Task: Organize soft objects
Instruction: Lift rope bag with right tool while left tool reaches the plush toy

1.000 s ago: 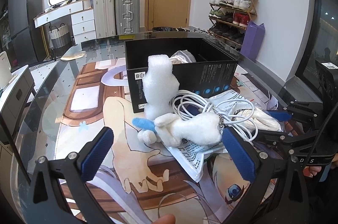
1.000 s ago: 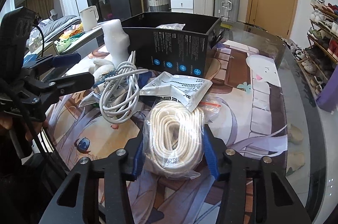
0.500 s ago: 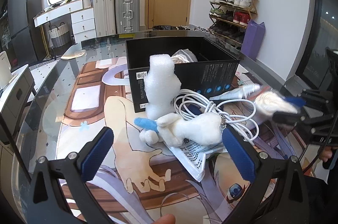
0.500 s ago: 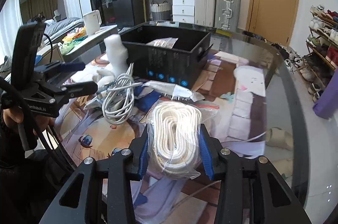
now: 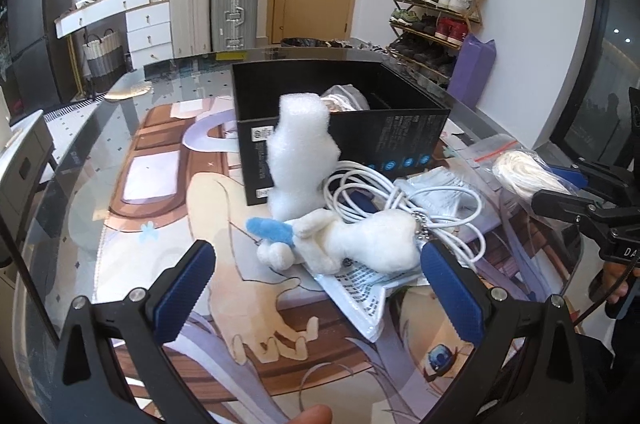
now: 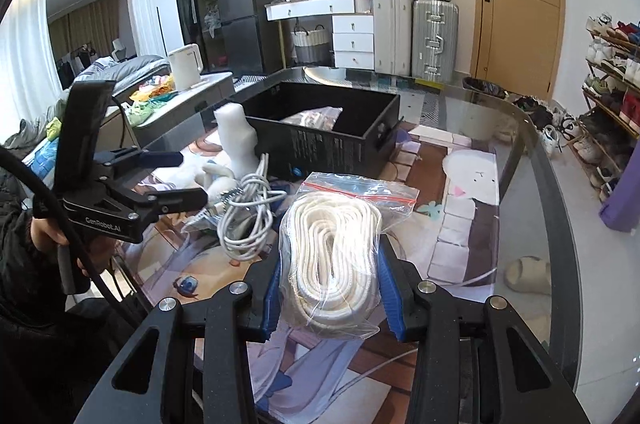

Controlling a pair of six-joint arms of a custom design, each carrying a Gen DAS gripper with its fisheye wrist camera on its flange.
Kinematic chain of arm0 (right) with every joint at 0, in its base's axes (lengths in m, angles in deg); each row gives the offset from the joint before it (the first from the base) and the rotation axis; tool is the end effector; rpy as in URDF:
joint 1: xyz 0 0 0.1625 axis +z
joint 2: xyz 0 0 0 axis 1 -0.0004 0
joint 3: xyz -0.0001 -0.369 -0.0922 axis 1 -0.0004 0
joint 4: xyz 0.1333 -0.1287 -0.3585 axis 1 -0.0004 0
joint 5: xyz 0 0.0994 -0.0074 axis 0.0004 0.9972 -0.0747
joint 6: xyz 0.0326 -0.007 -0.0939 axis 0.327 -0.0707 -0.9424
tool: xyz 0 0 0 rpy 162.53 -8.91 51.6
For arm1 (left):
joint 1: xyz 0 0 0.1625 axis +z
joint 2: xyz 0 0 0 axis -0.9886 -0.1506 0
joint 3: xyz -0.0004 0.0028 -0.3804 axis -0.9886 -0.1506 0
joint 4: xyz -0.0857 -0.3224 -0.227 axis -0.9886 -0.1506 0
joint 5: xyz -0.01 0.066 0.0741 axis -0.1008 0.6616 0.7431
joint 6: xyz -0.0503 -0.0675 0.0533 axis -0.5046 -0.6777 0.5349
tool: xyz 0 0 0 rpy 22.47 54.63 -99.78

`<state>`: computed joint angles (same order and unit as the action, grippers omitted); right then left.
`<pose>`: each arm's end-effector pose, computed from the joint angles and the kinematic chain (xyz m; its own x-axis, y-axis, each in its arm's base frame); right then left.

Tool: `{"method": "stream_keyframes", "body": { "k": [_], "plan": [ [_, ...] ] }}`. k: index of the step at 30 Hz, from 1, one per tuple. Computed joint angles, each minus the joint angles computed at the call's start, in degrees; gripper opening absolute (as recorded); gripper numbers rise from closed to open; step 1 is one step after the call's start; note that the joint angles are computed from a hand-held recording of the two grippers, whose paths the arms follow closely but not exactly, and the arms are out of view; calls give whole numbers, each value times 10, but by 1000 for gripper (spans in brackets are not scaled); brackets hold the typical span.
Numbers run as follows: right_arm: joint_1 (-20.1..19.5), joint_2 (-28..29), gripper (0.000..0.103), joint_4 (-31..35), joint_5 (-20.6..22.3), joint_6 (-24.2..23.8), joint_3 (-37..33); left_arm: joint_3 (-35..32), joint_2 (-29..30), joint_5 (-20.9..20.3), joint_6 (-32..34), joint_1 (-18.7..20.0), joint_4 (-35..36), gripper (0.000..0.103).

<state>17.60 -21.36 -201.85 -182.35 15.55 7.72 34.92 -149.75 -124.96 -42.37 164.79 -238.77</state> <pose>0.3107 -0.6598 -0.1145 -0.6646 -0.4577 0.5905 -0.7279 0.5751 -0.3735 0.0877 -0.6755 0.3057 -0.7505 0.3399 -0.5667 0.6170 0.6677 -0.4166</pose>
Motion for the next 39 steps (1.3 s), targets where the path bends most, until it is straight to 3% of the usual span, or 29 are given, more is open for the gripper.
{"method": "stream_keyframes", "body": {
  "k": [14, 28, 34, 39],
  "plan": [
    [0, 5, 42, 7, 8, -2, -6, -20, 18, 28, -10, -8, 42, 103],
    [-2, 13, 42, 21, 7, 1, -19, -19, 27, 64, -5, -15, 31, 103],
    [-1, 13, 42, 21, 6, 1, -19, -21, 25, 56, 1, -15, 45, 92],
    [-2, 13, 42, 22, 7, 2, -19, -15, 24, 57, 10, -16, 37, 90]
  ]
}}
